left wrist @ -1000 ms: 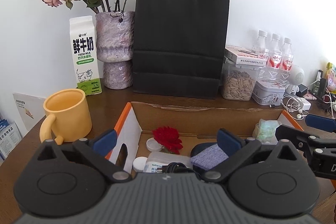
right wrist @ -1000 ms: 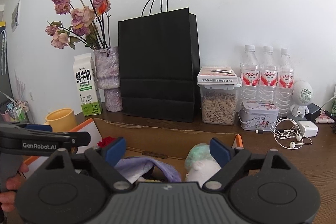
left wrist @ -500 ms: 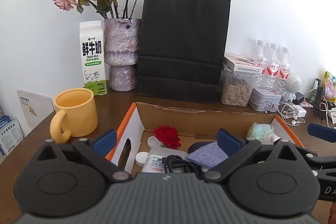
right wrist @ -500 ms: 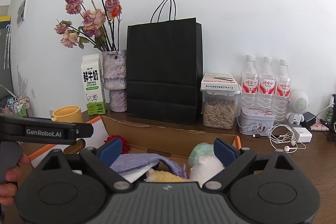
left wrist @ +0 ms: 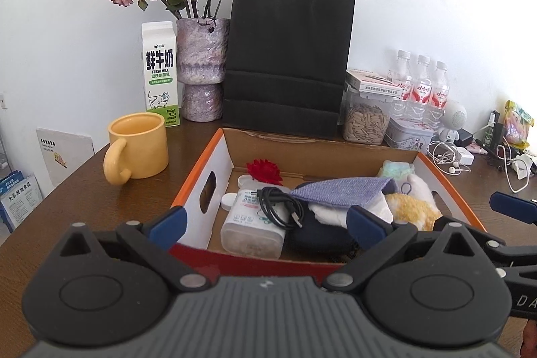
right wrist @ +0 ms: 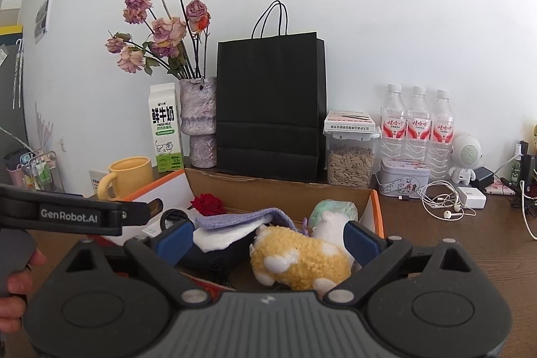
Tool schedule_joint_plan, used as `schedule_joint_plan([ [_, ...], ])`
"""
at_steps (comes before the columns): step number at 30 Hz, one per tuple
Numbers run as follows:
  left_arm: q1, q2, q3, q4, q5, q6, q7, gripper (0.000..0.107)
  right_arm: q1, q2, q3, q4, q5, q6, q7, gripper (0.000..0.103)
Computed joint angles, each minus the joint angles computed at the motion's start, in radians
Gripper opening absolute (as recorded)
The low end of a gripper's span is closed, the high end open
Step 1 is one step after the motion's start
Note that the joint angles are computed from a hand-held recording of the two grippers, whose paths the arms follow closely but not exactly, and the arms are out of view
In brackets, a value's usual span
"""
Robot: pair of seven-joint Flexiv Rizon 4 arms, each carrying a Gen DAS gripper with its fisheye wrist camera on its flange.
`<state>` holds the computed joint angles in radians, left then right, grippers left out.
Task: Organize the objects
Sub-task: 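Open the right tool and then the left tool to drop both items into the box, then withdraw both tools from the box back toward the table items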
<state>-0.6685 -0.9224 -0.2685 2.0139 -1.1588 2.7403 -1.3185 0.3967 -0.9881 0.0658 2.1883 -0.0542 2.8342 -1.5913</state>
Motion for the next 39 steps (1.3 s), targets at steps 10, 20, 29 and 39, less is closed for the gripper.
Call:
schedule_joint_plan([
  [10, -0.054, 0.012, -0.044, 0.038, -0.094, 0.030, 0.017, 0.103, -0.014, -0.015, 0.007, 0.106, 0.001, 0.076, -0.024, 0.097],
  [20, -0.089, 0.009, -0.075, 0.045, -0.150, -0.008, 0.033, 0.103, -0.041, -0.054, 0.000, 0.154, -0.014, 0.086, -0.047, 0.097],
  [29, -0.105, -0.014, -0.092, 0.007, -0.194, -0.053, 0.078, 0.103, -0.083, -0.074, -0.002, 0.151, -0.052, 0.058, -0.056, 0.097],
  [39, -0.103, -0.041, -0.105, -0.034, -0.211, -0.087, 0.131, 0.103, -0.093, -0.077, -0.003, 0.138, -0.076, 0.012, -0.056, 0.096],
])
